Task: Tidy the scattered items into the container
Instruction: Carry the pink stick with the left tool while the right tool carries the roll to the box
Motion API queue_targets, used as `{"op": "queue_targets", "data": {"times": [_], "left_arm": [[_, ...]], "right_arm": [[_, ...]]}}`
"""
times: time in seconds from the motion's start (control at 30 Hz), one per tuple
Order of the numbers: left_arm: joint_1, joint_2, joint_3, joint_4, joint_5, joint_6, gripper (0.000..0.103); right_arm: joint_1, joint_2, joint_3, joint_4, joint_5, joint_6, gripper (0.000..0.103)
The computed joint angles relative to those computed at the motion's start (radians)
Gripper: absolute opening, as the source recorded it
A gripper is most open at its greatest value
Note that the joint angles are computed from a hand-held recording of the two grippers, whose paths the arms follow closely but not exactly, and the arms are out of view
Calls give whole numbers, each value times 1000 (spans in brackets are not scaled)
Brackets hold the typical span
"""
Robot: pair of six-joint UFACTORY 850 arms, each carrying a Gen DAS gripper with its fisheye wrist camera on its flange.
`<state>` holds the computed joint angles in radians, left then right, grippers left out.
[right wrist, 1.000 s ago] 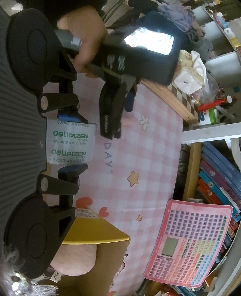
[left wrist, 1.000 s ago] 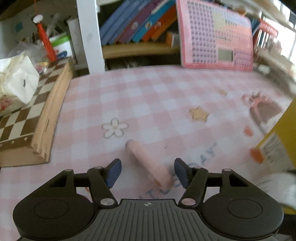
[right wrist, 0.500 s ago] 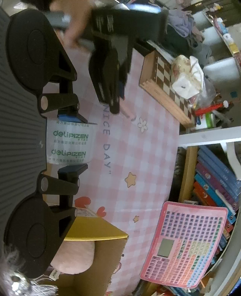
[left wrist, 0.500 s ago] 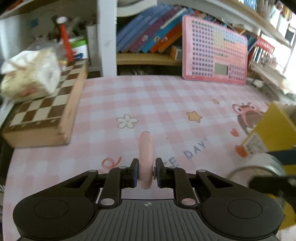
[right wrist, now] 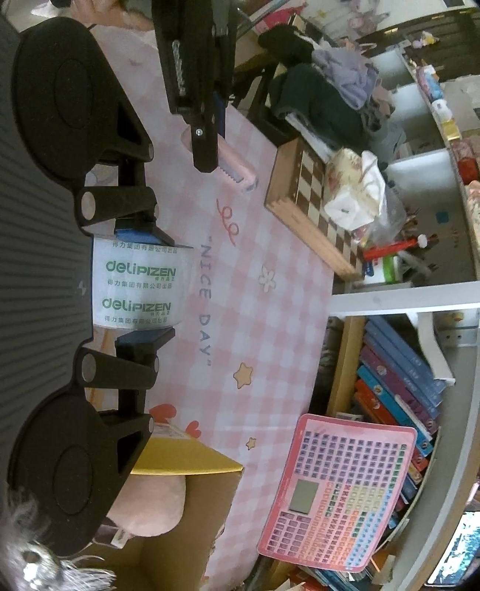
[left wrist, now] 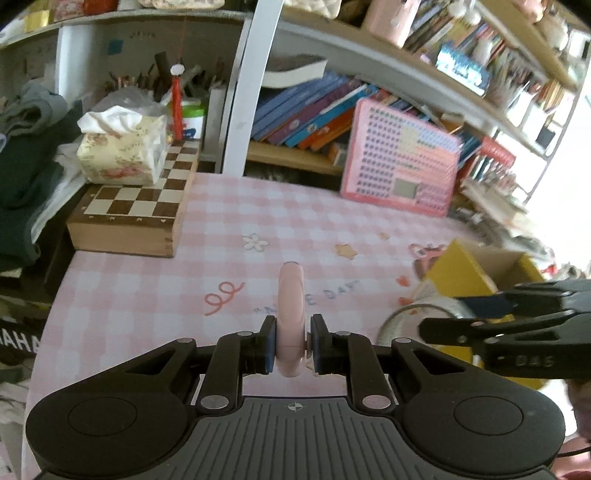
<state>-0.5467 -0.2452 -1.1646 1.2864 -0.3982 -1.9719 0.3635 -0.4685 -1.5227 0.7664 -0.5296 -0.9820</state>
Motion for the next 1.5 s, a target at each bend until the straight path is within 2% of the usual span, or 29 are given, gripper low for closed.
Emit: {"op": "queue_targets", "data": {"times": [0.47, 0.77, 1.1, 1.5], "left_arm": [[-121, 176, 156, 135, -29, -177, 17], [-199, 264, 243, 164, -60, -259, 17], [-261, 321, 292, 169, -70, -276, 17], [-293, 328, 303, 194, -26, -289, 17]], "right_arm": [[-3, 242, 289, 129, 76, -114, 41], [14, 374, 441, 130, 105, -54, 41], [29, 500, 567, 120, 163, 12, 41], [25, 596, 663, 46, 203, 132, 41]]}}
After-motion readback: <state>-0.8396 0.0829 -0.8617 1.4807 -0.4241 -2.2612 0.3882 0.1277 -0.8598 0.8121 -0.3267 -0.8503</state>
